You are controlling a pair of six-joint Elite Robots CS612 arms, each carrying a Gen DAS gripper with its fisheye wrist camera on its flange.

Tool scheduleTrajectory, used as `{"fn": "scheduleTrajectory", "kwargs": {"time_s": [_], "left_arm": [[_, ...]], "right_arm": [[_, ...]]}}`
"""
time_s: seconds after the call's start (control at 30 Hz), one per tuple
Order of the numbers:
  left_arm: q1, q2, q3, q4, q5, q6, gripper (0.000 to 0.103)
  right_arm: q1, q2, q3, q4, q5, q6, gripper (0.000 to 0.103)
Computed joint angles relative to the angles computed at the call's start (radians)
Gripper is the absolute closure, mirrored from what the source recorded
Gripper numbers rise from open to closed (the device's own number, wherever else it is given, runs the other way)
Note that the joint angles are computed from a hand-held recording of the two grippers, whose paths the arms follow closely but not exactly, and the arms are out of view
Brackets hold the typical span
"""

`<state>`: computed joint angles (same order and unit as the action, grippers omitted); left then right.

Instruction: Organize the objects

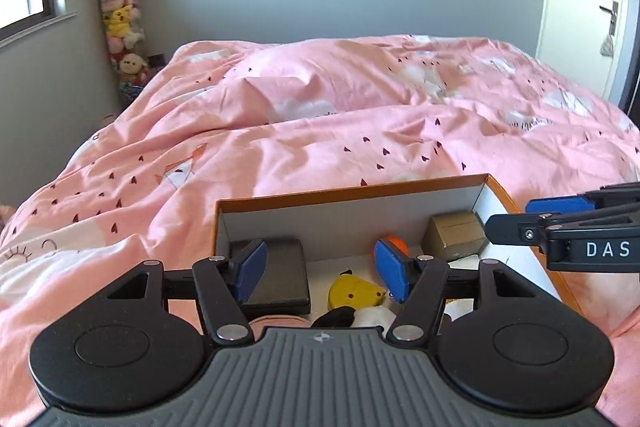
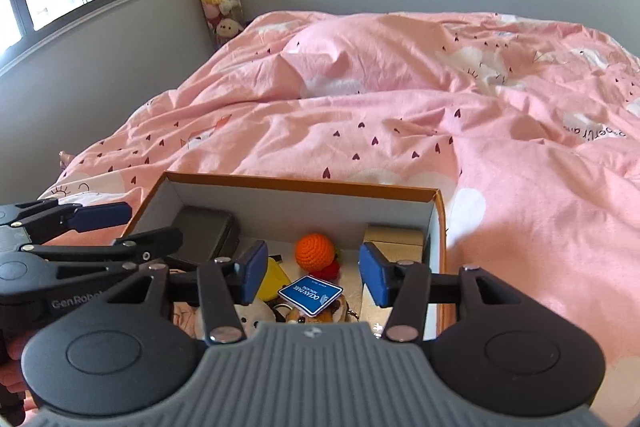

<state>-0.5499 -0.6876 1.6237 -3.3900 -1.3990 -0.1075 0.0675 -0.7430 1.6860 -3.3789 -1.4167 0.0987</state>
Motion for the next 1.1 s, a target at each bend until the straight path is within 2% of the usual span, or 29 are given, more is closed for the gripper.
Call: {"fn": "scheduleTrajectory", "kwargs": {"time_s": [0.1,0.2,0.3,0.37,0.5,0.63,0.8,1.1], "left_arm": [[-0.013,-0.022,0.052,-0.069,0.053,-0.047,0.026],[-0.033,-0.041,0.105,-0.140,0.106,-0.039,0.024],[-0.048,-0.054,0.145,-0.171,0.137,-0.036,0.022],[-0.055,-0.056,0.163,-0.183,0.162,-0.051,0.016],[-0.064,-0.051,0.193,-0.200,0.199,-0.084,0.016],[-0.061,-0.043,0.206,-0.192,0.176,-0.139,0.016],[-0.058,-0.032,0.211,-0.161,0.140,-0.172,0.016],[-0.052,-0.026,0.207,-0.100,0.104,-0.202,0.016]], "right_arm": [[0.007,-0.020,0.056,-0.087,-0.034,0.002,0.048],[0.017,-0.034,0.105,-0.152,-0.065,0.002,0.045],[0.029,-0.041,0.143,-0.197,-0.096,0.014,0.042],[0.038,-0.042,0.161,-0.213,-0.117,0.019,0.040],[0.060,-0.030,0.190,-0.274,-0.186,0.024,0.039],[0.075,-0.010,0.200,-0.313,-0.247,0.025,0.038],[0.077,-0.002,0.200,-0.265,-0.232,0.040,0.037],[0.087,0.021,0.191,-0.262,-0.244,0.026,0.033]]}}
